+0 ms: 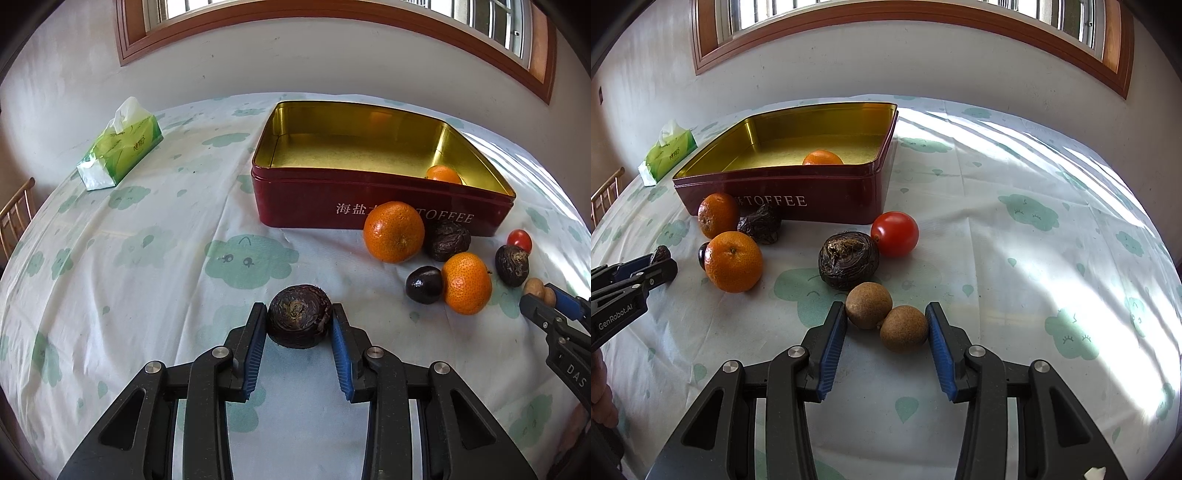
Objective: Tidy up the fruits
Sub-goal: 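Close right tool on the two kiwis while left tool holds the dark fruit, then carry the dark fruit with left tool and kiwis with right tool over the tin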
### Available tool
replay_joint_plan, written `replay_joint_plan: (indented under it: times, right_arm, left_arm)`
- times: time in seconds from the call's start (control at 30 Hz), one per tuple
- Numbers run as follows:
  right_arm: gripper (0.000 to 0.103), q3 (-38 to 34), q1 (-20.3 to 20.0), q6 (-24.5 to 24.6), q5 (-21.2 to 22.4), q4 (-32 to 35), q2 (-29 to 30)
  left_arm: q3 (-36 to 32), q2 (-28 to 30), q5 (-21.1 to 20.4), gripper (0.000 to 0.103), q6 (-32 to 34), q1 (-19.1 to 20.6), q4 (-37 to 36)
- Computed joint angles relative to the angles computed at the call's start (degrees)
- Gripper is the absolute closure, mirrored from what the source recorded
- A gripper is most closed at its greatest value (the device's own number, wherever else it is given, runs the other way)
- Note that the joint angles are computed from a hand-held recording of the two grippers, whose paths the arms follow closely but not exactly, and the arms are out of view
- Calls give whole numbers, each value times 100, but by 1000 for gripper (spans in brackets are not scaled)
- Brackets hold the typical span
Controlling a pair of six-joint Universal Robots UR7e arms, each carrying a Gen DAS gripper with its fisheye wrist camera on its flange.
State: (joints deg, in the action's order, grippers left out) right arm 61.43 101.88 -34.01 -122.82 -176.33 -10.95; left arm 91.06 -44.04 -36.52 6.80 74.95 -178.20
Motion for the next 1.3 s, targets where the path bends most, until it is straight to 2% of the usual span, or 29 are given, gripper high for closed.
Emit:
replay_joint_plan:
  times: [0.57,1.3]
  right_arm:
    - [62,175,39,217,-98,193,-144]
    - [62,378,181,138,40,154,-331]
  left_arm:
    - [262,-149,-13,68,-78,-94,-105]
    - [392,-286,59,68,28,-213,-362]
